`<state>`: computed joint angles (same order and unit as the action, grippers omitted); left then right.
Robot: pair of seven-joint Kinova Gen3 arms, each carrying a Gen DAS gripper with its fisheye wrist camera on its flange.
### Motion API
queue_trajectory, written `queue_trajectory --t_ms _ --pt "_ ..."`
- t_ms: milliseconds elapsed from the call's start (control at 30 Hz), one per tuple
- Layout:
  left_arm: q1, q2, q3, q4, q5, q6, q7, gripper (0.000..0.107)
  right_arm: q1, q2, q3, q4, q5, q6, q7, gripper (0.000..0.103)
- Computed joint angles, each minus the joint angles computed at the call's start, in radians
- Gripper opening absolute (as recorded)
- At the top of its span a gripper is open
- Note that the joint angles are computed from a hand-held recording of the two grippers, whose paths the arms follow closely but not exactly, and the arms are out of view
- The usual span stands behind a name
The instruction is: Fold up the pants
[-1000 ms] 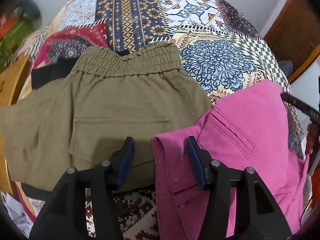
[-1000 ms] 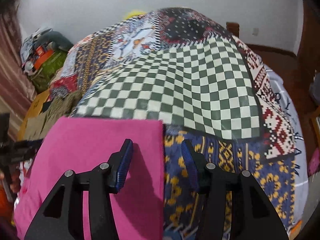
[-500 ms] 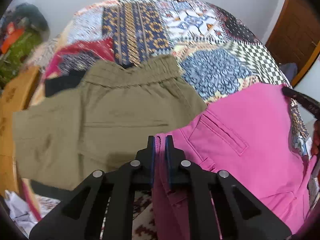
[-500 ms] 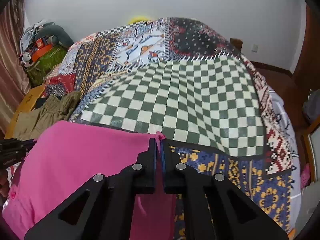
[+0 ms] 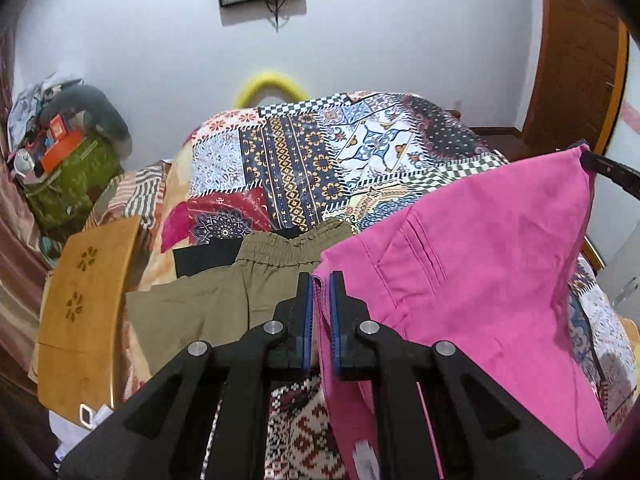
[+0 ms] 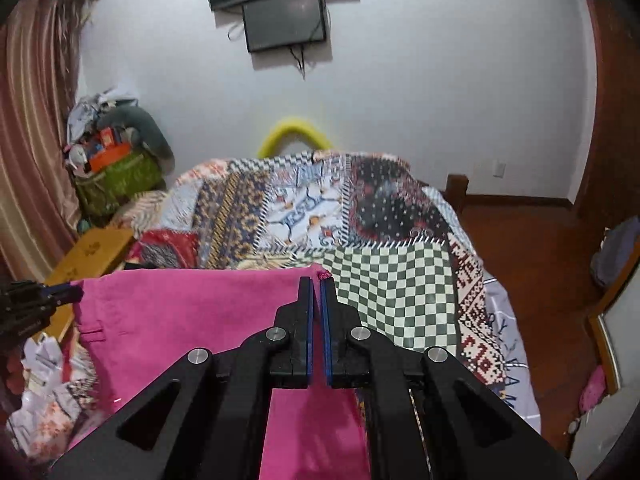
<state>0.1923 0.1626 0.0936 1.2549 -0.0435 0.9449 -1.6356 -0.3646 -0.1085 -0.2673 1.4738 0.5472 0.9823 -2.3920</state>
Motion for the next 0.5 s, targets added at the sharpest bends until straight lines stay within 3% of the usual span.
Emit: queue_trajectory --t_ms 200,500 --pt "-0.015 -0.104 0.006 0.102 0.038 -0.002 -0.037 0.008 -0.01 -0.073 -0.061 0.032 0.005 0.047 -0.051 0.003" --pt "-0.032 -0.246 0.005 0.261 0.105 0.015 -0.102 0.008 0.041 -0.193 -0.168 0.122 -0.078 0.1 -0.116 0.003"
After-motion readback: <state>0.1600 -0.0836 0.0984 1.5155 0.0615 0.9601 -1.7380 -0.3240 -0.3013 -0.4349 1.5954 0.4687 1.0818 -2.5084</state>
